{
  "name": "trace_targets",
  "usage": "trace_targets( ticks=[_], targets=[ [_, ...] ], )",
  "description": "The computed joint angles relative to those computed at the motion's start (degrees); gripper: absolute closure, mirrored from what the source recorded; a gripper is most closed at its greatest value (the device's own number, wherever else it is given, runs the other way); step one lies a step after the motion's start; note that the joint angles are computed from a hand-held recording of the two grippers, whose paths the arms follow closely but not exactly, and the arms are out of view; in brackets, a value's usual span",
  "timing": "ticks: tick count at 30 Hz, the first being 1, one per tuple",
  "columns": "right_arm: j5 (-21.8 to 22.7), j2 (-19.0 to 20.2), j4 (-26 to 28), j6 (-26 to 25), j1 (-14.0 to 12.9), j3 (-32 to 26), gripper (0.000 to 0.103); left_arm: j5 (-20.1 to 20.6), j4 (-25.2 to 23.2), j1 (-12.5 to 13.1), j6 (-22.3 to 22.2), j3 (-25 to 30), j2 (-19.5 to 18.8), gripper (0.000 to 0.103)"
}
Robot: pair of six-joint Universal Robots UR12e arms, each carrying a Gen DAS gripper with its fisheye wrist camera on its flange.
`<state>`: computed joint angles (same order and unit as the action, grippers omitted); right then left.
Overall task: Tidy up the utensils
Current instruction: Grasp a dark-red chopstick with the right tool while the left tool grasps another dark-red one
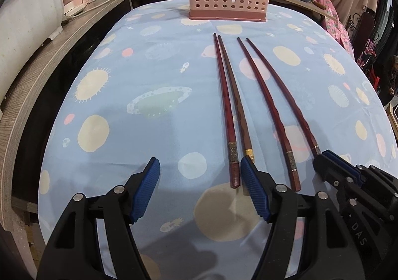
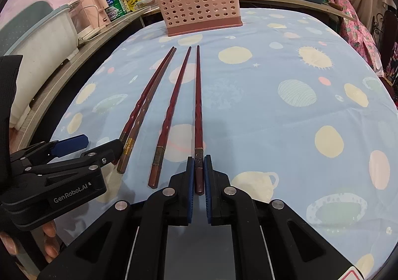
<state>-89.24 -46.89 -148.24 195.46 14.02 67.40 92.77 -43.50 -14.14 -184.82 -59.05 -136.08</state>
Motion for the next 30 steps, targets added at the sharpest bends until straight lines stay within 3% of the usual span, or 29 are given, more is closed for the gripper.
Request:
trace_targets(
  ticks=[13, 15, 17, 19, 21, 30],
  targets=[
    [-0.1, 0.0, -0.1, -0.1, 0.0, 0.1, 0.096, 0.7, -0.2, -0.1, -0.7, 1.3, -1.0, 0.039],
    [-0.1, 0.0, -0.1, -0.1, 0.0, 0.1, 0.096, 0.5, 0.0, 0.0, -0.5, 1.4, -1.0, 0.048],
    [-0.2, 0.0, -0.1, -0.2, 0.1, 0.0, 0.096, 0.2, 0.3, 0.0, 0.0, 1.2, -0.9, 0.071],
    [-0.2, 0.0, 0.0, -0.2, 0.1, 0.0, 0.096, -0.4, 0.0, 0.1, -0.1, 1.2, -0.8, 0.085],
    [-0.3, 0.0, 0.0, -0.3, 0.1, 0.0, 0.096, -1.4, -0.3, 0.3, -0.4, 1.2, -0.7, 0.093],
    [-1.3, 0.1, 1.3, -0.8, 0.3, -0.6, 0.096, -3.4, -2.1, 0.7, -0.3, 1.3, -0.3, 0.096]
  ],
)
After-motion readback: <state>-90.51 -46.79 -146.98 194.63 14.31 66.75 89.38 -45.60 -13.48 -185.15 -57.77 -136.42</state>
